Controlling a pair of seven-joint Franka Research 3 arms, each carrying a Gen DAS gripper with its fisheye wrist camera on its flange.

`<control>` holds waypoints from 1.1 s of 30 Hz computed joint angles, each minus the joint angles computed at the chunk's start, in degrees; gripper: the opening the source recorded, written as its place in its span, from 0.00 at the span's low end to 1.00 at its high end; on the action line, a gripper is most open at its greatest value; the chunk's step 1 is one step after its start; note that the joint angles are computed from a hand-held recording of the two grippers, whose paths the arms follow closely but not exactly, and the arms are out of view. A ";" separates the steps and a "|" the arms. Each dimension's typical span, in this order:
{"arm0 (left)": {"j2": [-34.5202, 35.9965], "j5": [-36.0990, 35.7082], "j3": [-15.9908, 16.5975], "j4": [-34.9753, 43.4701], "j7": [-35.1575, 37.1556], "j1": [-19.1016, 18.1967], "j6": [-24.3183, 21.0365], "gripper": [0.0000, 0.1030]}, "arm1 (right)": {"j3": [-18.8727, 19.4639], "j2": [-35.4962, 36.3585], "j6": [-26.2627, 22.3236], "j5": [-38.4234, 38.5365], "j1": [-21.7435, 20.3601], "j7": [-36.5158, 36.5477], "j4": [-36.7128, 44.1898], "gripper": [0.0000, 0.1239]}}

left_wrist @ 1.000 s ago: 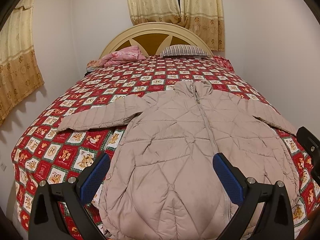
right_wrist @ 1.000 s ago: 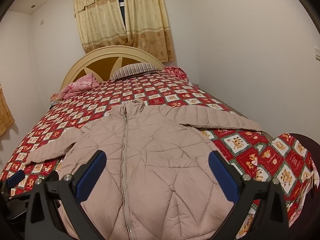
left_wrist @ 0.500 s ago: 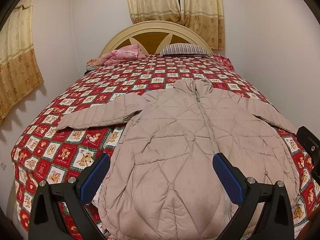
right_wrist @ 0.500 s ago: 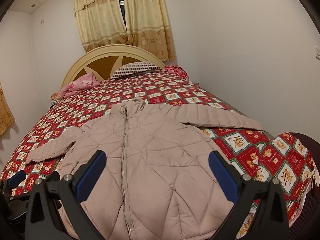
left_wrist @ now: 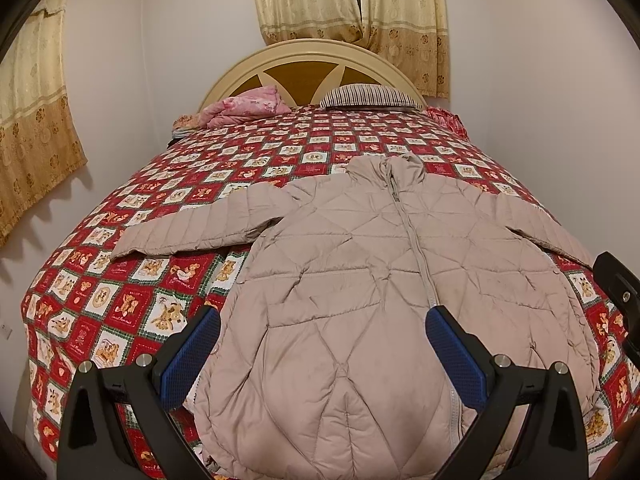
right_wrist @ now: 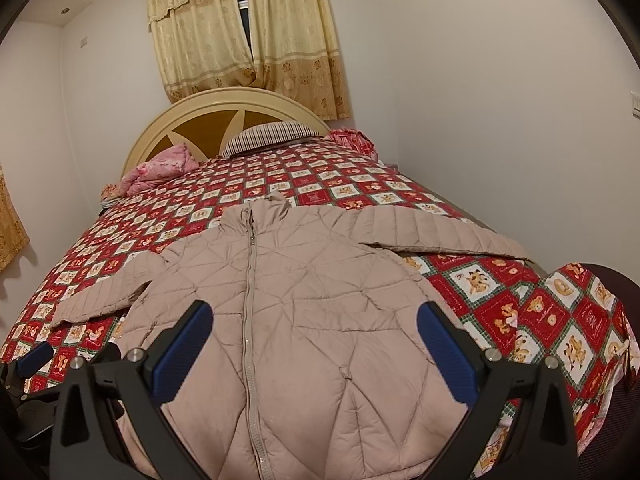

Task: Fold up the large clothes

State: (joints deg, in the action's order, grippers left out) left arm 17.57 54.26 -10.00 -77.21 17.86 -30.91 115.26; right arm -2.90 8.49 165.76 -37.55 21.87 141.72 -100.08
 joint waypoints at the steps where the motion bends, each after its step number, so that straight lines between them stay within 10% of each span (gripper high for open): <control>1: -0.02 -0.05 0.00 -0.02 -0.01 0.01 -0.01 0.99 | 0.00 0.01 0.01 0.03 -0.01 -0.04 0.01 0.83; 24: 3.69 -6.14 0.69 2.16 4.58 2.11 3.82 0.99 | -0.74 3.11 -0.86 5.69 0.06 -2.83 1.51 0.83; 33: 9.48 -8.29 4.56 8.18 10.89 5.67 10.90 0.99 | 6.58 10.73 -4.65 40.65 -11.53 -27.71 7.88 0.75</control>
State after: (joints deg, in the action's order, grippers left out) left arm 27.05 45.97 -5.44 -69.02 28.75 -25.24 126.16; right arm 3.68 19.23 161.11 3.10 10.34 114.01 -92.19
